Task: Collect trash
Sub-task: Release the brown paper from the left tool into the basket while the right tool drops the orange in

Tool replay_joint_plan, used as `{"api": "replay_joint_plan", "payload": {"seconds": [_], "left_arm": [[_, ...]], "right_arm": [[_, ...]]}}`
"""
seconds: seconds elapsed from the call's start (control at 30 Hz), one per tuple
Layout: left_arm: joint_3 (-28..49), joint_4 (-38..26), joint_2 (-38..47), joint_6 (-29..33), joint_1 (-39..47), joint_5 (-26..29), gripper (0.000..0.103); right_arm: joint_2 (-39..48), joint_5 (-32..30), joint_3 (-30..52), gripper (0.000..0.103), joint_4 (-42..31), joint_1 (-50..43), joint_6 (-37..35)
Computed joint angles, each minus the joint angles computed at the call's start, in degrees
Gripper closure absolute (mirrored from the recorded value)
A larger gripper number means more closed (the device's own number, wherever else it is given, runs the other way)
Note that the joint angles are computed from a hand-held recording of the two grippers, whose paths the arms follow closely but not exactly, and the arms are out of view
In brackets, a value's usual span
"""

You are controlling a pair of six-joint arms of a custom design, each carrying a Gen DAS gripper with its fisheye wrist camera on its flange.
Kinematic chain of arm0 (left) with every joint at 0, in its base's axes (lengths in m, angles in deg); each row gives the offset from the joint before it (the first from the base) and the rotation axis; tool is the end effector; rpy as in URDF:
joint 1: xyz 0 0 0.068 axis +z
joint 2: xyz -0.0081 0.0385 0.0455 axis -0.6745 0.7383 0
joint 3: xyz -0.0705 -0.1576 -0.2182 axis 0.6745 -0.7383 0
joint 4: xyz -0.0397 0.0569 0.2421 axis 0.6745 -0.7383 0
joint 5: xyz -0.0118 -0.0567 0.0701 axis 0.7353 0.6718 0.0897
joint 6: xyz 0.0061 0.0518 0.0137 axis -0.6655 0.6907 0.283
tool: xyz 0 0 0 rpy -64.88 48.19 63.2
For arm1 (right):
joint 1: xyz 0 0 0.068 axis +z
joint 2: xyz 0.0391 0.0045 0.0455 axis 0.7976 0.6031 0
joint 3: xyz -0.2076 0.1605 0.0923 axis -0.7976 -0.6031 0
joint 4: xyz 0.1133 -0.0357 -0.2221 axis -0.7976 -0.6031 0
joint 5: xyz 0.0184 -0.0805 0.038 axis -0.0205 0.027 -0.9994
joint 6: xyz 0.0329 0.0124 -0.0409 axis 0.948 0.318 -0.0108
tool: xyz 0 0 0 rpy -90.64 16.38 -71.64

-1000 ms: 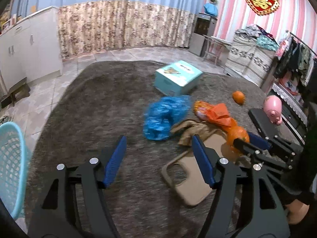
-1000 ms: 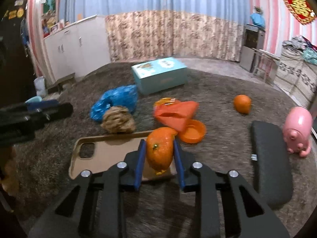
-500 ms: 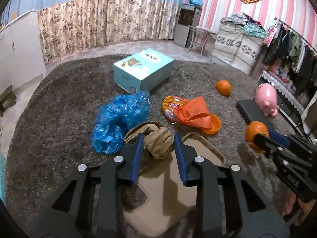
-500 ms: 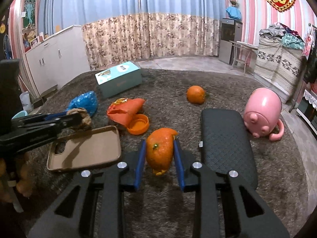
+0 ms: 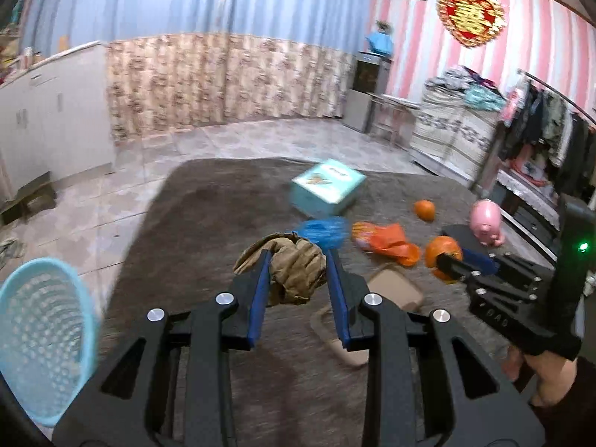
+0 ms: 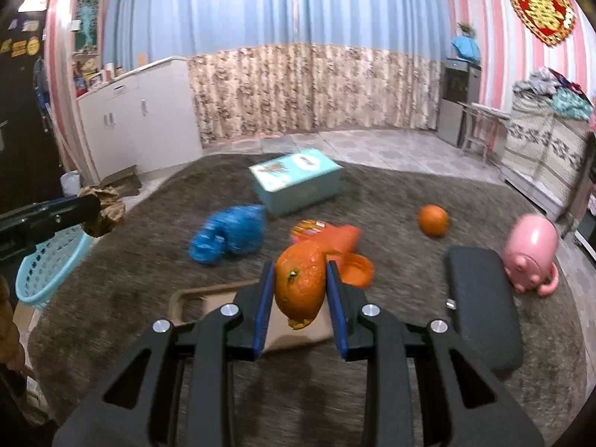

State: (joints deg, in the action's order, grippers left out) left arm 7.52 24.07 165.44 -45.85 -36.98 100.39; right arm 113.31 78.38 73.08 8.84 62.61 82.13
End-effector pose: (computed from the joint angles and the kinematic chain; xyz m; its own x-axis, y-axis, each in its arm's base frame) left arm 0.2838 0.0108 0.0706 -0.5633 0.1099 -0.8189 0.3761 0.9166 -0.1357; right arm 0.2242 0.0341 0.0174 -0.5458 0.0236 -0.8376 -0.0044 0.9995 0.0310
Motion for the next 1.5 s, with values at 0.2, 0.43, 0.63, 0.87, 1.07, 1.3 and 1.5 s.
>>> {"api": "replay_joint_plan", "payload": {"seconds": [0.2, 0.43, 0.63, 0.87, 1.07, 1.3, 1.5], "left_arm": [[3.79, -5.14, 1.51, 4.46, 13.24, 5.04, 0.075], [10.98, -10.59, 6.31, 9.09, 23.81, 8.14, 0.075], [17.2, -13.49, 10.93, 11.56, 30.65, 8.96, 0.075], [25.72, -16.68, 17.37, 12.76, 35.61, 8.95, 0.075], [34.72, -19.97, 24.09, 12.53, 36.96, 6.92, 0.075], [40.33, -23.3, 26.99, 13.95, 38.78, 5.51, 0.067], [39.8, -21.92, 25.59, 13.13, 41.32, 6.87, 0.033]], "right_arm": [[-4.56, 6.59, 6.04, 0.075, -11.38, 11.87, 2.19], [-3.96, 10.26, 14.56, 0.075, -21.74, 20.72, 3.11], [-3.02, 11.62, 22.38, 0.075, -29.02, 26.02, 3.8], [-0.15, 12.03, 32.25, 0.075, -35.55, 30.17, 4.47], [1.92, 11.69, 39.49, 0.075, -40.4, 32.19, 5.94], [5.68, 11.47, 48.24, 0.075, -45.6, 34.78, 6.15], [8.83, 10.55, 54.27, 0.075, -49.11, 36.15, 7.02]]}}
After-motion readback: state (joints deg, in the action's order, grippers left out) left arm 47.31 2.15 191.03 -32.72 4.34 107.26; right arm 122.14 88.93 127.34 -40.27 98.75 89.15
